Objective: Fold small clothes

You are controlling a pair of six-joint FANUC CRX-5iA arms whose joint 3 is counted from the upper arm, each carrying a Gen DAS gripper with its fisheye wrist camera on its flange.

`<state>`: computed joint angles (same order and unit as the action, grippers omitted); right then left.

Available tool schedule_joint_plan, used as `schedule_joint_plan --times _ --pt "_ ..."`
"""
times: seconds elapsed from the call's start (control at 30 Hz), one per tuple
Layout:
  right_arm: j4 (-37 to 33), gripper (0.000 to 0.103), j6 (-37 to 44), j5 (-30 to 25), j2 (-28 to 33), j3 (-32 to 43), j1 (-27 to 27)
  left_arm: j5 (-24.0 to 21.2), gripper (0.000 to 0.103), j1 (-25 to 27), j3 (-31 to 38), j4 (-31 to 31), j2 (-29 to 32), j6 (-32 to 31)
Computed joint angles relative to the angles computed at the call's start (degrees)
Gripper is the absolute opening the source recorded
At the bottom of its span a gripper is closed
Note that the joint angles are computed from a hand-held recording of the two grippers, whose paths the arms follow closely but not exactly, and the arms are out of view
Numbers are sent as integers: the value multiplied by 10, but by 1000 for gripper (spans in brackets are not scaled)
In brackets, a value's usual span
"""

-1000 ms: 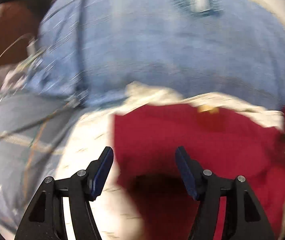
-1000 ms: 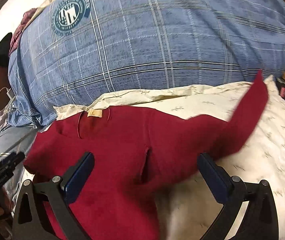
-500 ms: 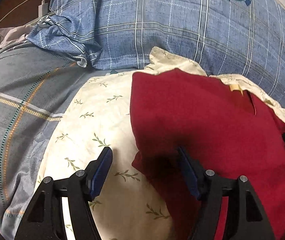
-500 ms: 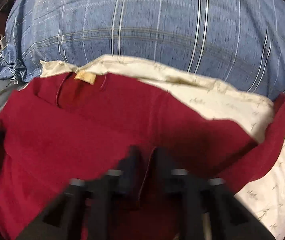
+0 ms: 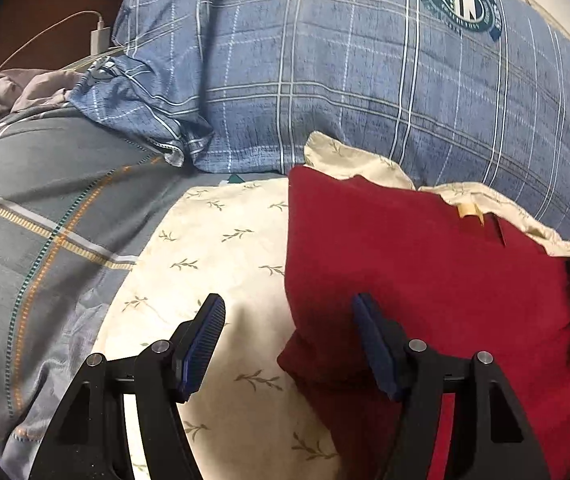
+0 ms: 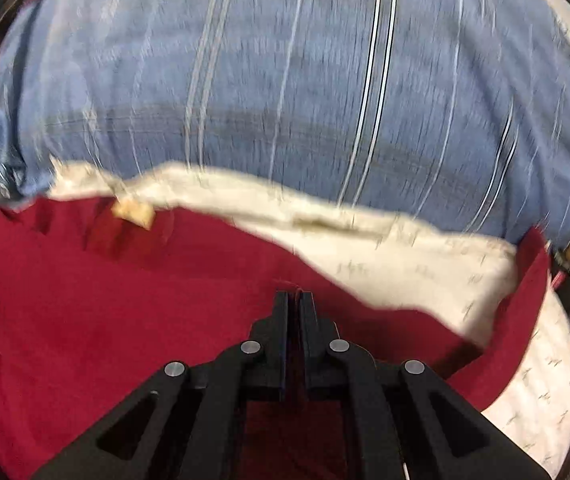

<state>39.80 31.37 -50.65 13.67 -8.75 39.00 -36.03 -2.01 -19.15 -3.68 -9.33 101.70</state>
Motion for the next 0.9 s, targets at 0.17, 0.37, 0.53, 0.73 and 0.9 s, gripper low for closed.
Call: schedule_joint_plan --times 0.17,0.37,0.53,0.73,0.9 --pt "32 52 -84 19 -45 -45 7 -12 66 2 24 1 26 10" --pt "-30 53 23 58 -48 -26 36 -33 66 -14 50 -37 47 53" --pt "-56 50 47 29 16 18 31 -36 68 -18 58 -50 55 61" --pt "-41 49 13 40 19 11 27 -39 68 -20 66 -55 64 66" --pt "-43 53 3 43 -43 -34 41 -32 66 -17 56 -49 52 59"
